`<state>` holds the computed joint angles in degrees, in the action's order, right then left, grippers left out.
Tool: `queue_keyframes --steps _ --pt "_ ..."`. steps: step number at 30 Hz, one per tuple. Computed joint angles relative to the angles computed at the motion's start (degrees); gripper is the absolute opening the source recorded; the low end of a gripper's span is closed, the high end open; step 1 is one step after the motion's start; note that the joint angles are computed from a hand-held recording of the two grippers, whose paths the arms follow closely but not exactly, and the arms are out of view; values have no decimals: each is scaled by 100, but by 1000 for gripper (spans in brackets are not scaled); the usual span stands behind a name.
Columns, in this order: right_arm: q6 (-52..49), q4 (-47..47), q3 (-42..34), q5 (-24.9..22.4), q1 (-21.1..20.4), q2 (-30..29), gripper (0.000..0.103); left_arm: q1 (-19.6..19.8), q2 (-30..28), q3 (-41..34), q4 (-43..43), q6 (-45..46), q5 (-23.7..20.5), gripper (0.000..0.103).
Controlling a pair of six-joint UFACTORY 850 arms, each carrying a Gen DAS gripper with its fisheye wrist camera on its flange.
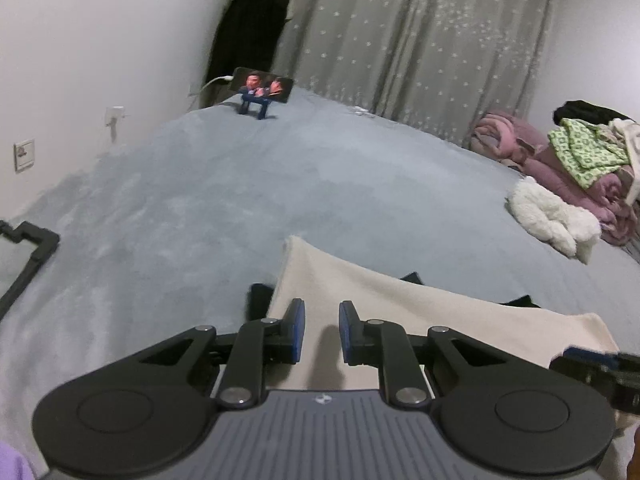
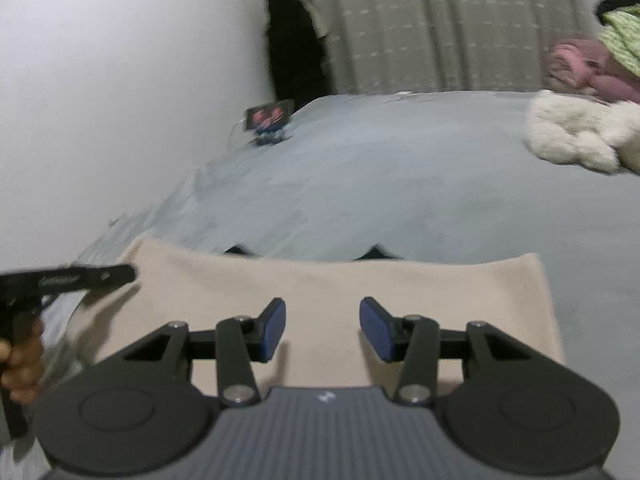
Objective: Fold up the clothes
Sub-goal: 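Press and smooth the folded cream sweatshirt flat with both open grippers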
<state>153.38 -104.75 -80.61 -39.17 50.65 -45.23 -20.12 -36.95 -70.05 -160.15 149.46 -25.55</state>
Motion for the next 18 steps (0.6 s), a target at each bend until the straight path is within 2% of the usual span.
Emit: queue_keyframes --steps 4,7,9,12,18 --pt "-448 246 -294 231 -11 -198 44 -69 -22 -44 -467 405 349 16" --pt "-761 446 -473 241 0 -336 46 -100 -25 -9 -710 602 353 16" --pt "-771 412 -472 226 -6 -356 46 -116 -28 -20 -880 799 400 15" --pt "-688 321 -412 214 -31 -342 46 -83 -8 16 -808 611 446 11" --pt "-401 209 -85 125 -47 -165 44 -120 23 58 -1034 877 478 10"
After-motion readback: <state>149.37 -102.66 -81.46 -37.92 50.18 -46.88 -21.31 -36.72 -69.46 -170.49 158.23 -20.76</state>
